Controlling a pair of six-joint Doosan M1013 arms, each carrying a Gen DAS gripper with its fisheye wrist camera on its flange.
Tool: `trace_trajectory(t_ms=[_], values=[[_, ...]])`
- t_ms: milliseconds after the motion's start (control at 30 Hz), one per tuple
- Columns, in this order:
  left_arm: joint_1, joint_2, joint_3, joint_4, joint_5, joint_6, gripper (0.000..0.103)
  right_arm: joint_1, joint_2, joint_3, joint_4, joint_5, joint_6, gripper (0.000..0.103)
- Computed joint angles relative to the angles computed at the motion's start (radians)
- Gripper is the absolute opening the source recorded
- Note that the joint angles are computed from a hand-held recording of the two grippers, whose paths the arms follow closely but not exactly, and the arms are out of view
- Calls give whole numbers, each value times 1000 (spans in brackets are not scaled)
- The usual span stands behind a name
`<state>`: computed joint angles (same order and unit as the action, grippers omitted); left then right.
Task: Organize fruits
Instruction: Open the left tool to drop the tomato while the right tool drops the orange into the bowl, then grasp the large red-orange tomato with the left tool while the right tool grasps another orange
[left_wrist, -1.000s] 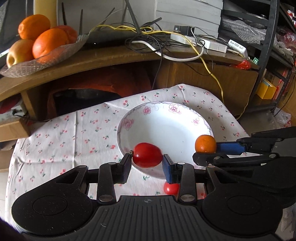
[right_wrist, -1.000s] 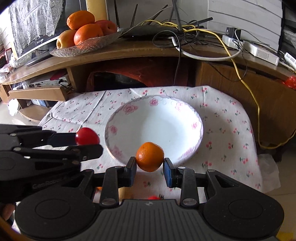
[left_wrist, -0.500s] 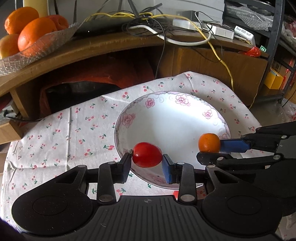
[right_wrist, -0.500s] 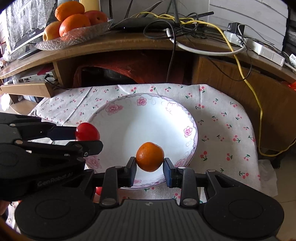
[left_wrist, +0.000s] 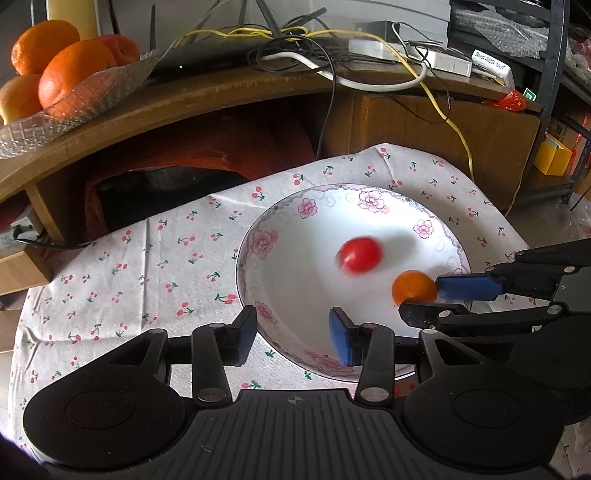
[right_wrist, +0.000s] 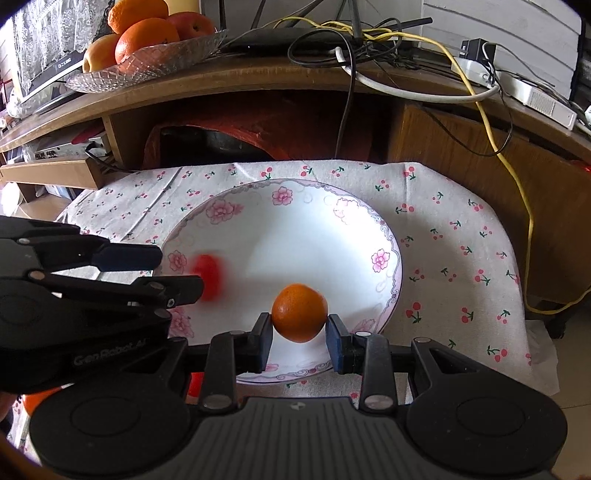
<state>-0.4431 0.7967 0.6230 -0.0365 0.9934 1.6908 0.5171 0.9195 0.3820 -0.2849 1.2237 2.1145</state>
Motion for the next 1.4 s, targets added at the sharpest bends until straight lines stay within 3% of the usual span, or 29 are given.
trace_trajectory(t_ms=[300, 800, 1400], values=[[2, -25, 28, 1, -27, 10, 61, 2, -7, 4, -19, -9, 15, 33], [9, -76, 91, 2, -64, 17, 65, 11, -61, 73, -90, -70, 108, 33], [23, -174, 249, -7, -107, 35, 68, 38, -123, 159, -93, -109, 156, 33]])
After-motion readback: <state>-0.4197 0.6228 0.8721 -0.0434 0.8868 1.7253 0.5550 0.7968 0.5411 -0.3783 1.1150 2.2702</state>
